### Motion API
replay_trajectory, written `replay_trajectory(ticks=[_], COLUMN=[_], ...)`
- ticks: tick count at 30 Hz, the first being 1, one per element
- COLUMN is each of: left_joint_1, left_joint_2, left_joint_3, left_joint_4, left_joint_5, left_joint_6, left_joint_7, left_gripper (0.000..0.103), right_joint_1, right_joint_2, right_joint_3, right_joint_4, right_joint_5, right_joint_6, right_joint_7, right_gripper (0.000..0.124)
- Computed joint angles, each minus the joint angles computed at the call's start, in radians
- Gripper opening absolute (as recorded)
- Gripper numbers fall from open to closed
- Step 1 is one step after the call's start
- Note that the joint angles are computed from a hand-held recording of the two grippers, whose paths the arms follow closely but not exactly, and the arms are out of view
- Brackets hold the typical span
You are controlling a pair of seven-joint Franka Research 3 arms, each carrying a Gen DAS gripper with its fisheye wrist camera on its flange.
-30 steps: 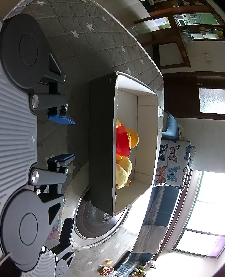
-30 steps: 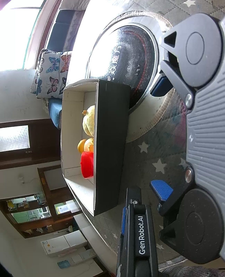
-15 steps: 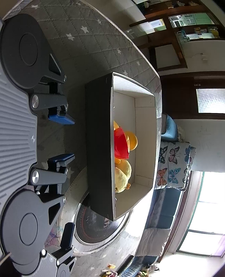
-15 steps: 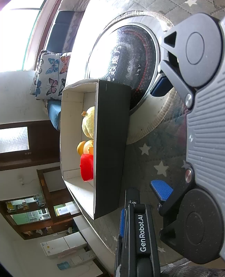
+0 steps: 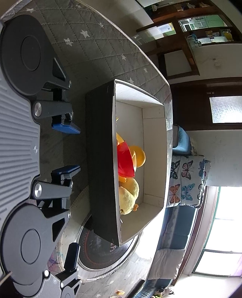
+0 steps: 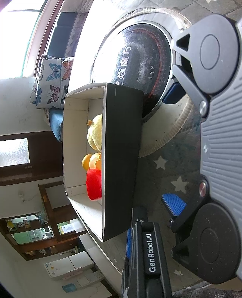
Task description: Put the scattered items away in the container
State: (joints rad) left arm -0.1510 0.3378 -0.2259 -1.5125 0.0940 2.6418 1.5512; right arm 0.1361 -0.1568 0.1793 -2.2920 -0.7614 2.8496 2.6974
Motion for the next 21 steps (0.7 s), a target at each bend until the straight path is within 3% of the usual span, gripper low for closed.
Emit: replay_trajectory(ticks=[21], left_joint_1=[0.006], left_joint_2=[0.053], left_joint_3=[-0.008], left_joint_4=[0.073], left_joint_5=[-0.024], left_joint_6=[-0.004], left_joint_7=[0.016], left_gripper=[0.040], right_joint_1=[0.023], right_joint_2=[0.043], right_joint_3=[-0.037], right_joint_4=[0.042], right_joint_5=[0.006], right_joint_6=[0.004], right_joint_7=[-0.011], right_gripper=[0.103])
